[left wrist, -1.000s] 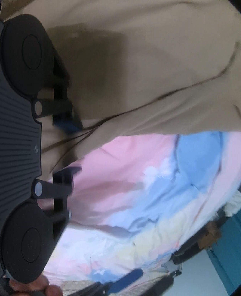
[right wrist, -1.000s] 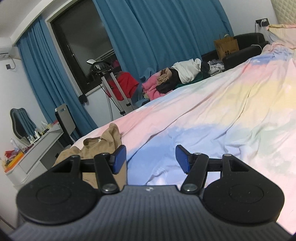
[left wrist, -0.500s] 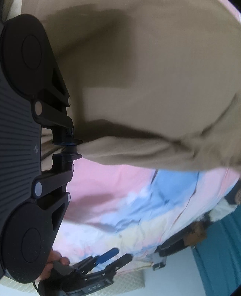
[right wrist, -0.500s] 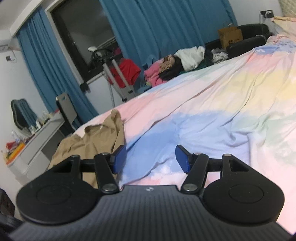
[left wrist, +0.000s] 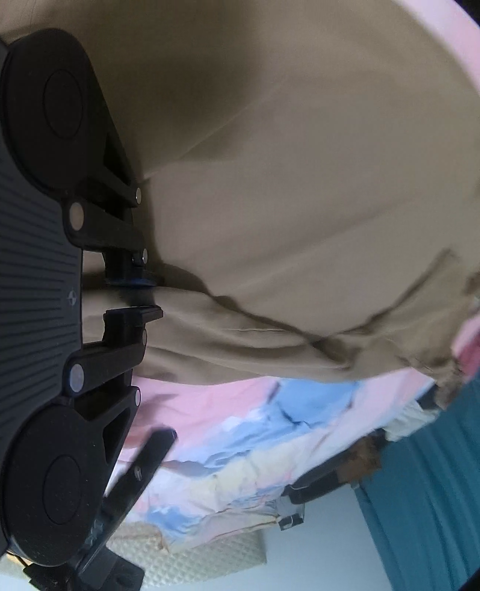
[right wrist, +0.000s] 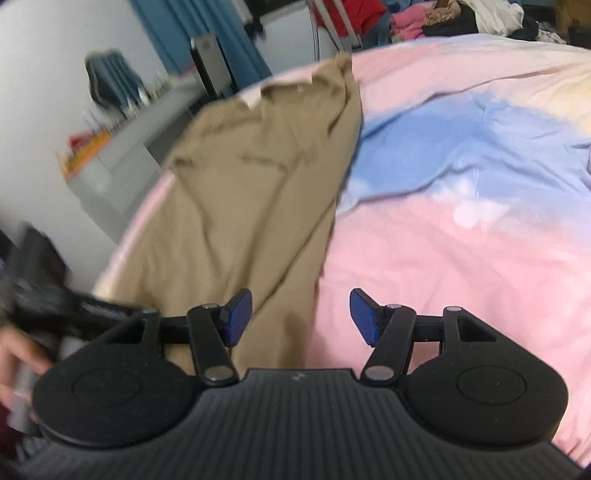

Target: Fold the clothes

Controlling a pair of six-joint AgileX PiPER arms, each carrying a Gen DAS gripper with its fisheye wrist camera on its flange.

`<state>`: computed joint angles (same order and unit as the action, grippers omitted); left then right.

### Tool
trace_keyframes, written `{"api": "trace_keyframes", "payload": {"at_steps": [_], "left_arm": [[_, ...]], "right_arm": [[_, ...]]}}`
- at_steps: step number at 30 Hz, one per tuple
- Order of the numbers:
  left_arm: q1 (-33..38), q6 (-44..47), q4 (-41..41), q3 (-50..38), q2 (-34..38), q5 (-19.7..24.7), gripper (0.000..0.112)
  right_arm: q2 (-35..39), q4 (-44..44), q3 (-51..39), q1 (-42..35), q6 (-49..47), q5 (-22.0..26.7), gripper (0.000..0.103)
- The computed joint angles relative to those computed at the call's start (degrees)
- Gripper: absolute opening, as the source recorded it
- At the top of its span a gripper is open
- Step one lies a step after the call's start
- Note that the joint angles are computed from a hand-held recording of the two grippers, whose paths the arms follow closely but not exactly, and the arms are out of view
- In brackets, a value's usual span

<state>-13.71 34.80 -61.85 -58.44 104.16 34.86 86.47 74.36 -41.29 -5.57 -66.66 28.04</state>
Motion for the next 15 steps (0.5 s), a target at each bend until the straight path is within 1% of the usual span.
{"api": "trace_keyframes", "payload": {"at_steps": [2, 5, 7, 8, 9, 10, 12, 14, 15], "left_arm": [[0.5, 5.0, -3.3, 2.8, -2.5, -2.1, 0.01], [2.6, 10.1, -7.7, 5.7, -4.4, -1.4, 0.011], [3.2, 12.3, -9.8, 6.8, -5.3, -2.3, 0.013], [3.4, 13.7, -11.1, 7.3, -5.9, -3.1, 0.017], [3.9, 14.7, -12.0, 7.7, -6.6, -3.8, 0.028], [4.1, 14.5, -12.1, 7.7, -7.1, -4.5, 0.033], [4.1, 12.7, -10.8, 6.4, -7.0, -5.5, 0.05], [4.4, 7.8, -6.9, 3.2, -5.5, -5.2, 0.057], [4.4, 4.3, -3.8, 0.7, -4.3, -4.9, 0.058]], "right_arm": [[1.1, 0.3, -0.9, 0.6, 2.7, 0.3, 0.062], [2.7, 2.6, -2.2, 0.1, 5.8, 2.4, 0.062], [3.3, 2.2, -2.7, 0.9, 7.8, 2.4, 0.062], [3.0, 1.5, -2.5, 2.0, 8.4, 1.1, 0.062], [2.5, 0.6, -2.1, 3.4, 8.7, -0.7, 0.062], [2.3, -0.1, -1.9, 5.0, 8.8, -2.4, 0.061], [1.9, 0.0, -1.8, 7.3, 6.9, -4.0, 0.061], [1.3, 0.8, -1.3, 9.3, 3.5, -4.6, 0.061], [1.4, 0.0, -1.5, 10.1, 2.5, -4.3, 0.061]]}}
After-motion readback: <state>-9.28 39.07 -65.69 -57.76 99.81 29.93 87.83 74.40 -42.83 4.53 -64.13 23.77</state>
